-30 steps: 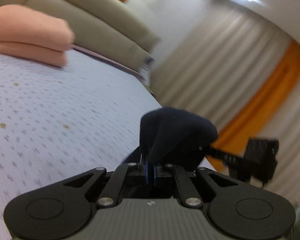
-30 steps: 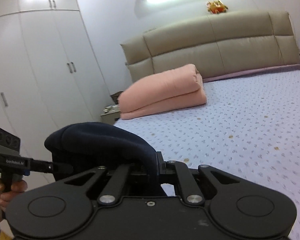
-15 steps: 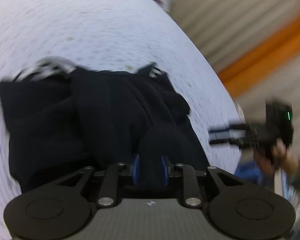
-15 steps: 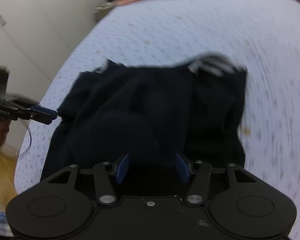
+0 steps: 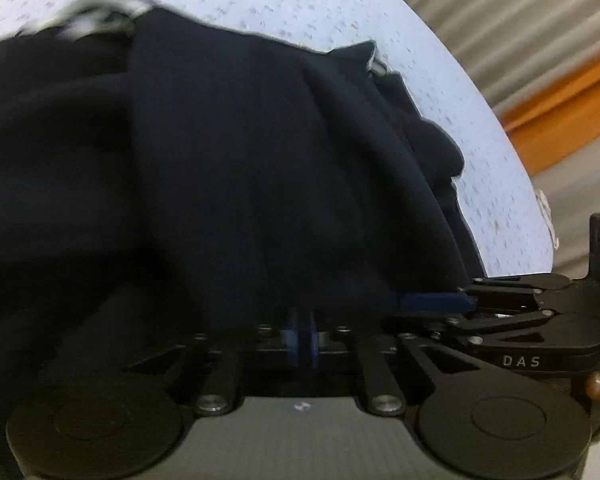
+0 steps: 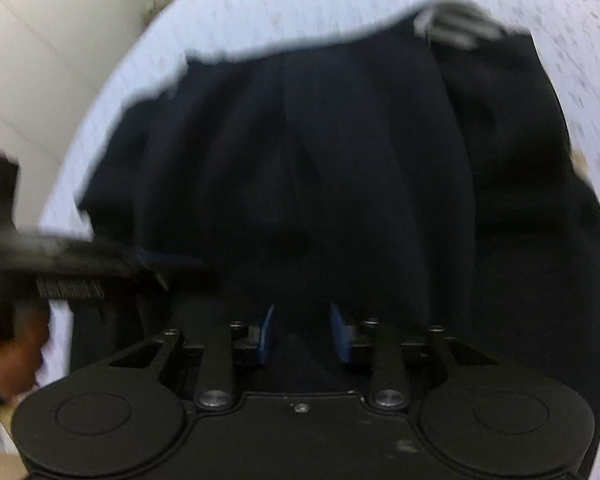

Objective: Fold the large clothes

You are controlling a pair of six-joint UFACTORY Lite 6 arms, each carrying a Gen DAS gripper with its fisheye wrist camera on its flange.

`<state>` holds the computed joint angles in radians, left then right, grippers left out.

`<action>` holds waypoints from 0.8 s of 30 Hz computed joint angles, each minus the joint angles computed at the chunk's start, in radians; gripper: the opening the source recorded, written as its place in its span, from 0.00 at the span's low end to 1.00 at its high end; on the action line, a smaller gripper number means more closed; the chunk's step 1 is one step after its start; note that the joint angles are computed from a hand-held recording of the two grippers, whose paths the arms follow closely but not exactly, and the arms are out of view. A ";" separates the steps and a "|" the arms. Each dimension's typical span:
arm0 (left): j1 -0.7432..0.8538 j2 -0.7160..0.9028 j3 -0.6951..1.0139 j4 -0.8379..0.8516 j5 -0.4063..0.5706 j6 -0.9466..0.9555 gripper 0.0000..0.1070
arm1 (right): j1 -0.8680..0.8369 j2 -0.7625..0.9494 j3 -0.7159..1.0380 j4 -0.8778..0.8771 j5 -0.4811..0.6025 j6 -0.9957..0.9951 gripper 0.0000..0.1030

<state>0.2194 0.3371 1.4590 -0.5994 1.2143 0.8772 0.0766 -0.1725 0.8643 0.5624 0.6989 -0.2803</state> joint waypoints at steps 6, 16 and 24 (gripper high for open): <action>0.073 -0.143 -0.062 -0.039 0.023 0.054 0.07 | -0.055 -0.143 0.062 -0.026 0.079 0.066 0.40; -0.015 -0.417 -0.378 -0.096 -0.130 0.106 0.12 | 0.068 -0.269 -0.126 -0.382 -0.018 0.407 0.39; -0.025 -0.607 -0.676 -0.234 -0.372 0.272 0.11 | 0.101 -0.317 -0.287 -0.407 -0.234 0.398 0.39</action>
